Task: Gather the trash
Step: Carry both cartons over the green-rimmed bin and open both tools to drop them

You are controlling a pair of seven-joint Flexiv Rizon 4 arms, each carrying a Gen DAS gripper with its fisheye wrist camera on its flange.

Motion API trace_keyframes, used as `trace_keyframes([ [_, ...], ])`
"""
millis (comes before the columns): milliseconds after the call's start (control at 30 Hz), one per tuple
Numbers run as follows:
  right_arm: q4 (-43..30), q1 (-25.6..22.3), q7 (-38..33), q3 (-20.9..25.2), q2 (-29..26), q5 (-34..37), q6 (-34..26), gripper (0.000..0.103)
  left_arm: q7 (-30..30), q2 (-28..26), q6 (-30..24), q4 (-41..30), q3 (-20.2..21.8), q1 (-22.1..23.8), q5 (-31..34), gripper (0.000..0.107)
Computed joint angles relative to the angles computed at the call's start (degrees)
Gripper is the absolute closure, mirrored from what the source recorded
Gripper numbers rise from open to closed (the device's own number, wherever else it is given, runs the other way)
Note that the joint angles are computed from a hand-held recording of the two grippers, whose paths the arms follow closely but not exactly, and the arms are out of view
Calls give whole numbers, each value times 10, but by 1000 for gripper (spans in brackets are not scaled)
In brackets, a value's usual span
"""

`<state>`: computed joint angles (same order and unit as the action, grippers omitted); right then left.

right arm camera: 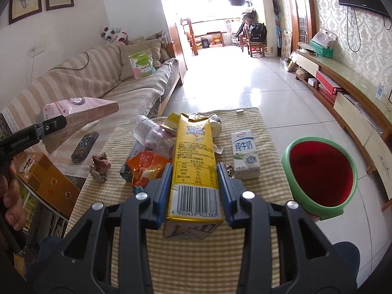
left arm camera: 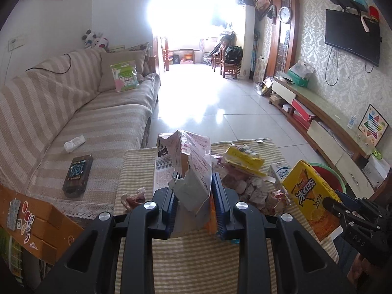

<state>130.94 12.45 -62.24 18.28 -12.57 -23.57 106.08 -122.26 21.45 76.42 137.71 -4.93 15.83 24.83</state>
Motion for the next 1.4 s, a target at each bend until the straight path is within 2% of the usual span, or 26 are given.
trace_keyframes([
  [67, -3, 5, -5, -18, 1, 12, 9, 68, 1, -16, 7, -16, -11, -6, -3, 83],
  [167, -14, -28, 3, -15, -7, 5, 10, 68, -4, -52, 17, -46, -30, -18, 1, 83],
  [300, -28, -50, 2, -38, -20, 12, 14, 67, -15, -116, 33, -99, -43, -52, 14, 83],
  [333, -36, -72, 7, -29, -26, 4, 12, 68, -12, -136, 40, -113, -43, -65, 10, 83],
  [433, -53, -91, 5, -47, -40, 10, 10, 67, -2, -195, 61, -153, -44, -98, -1, 82],
  [500, -69, -122, 8, -37, -54, 4, 4, 67, 49, -236, 100, -162, -44, -120, -62, 82],
  [567, -87, -151, 8, -28, -69, -1, -5, 67, 70, -276, 107, -191, -50, -138, -81, 82],
  [667, -112, -192, 5, -4, -93, -6, -22, 67, 140, -330, 131, -211, -90, -136, -156, 82],
  [733, -137, -240, -1, 37, -119, -12, -41, 68, 170, -361, 140, -228, -107, -140, -185, 82],
  [800, -154, -260, -12, 54, -136, -4, -54, 68, 199, -391, 144, -244, -132, -135, -217, 82],
  [933, -184, -292, -40, 85, -165, 15, -82, 67, 237, -443, 133, -284, -149, -145, -258, 81],
  [1100, -213, -307, -76, 105, -189, 43, -106, 67, 259, -505, 100, -361, -108, -203, -286, 79],
  [1167, -219, -306, -89, 107, -193, 56, -112, 67, 272, -517, 91, -376, -105, -209, -303, 73],
  [1200, -222, -300, -92, 101, -194, 63, -114, 63, 276, -519, 90, -376, -106, -211, -314, 73],
  [1233, -223, -291, -93, 93, -193, 71, -112, 46, 282, -521, 96, -374, -110, -210, -324, 67],
  [1267, -218, -277, -92, 80, -186, 82, -103, 39, 287, -524, 102, -375, -110, -211, -333, 51],
  [1333, -220, -271, -101, 79, -187, 96, -99, 35, 304, -525, 123, -364, -128, -199, -354, 40],
  [1400, -224, -270, -111, 82, -187, 106, -102, 30, 314, -522, 127, -358, -125, -202, -369, 39],
])
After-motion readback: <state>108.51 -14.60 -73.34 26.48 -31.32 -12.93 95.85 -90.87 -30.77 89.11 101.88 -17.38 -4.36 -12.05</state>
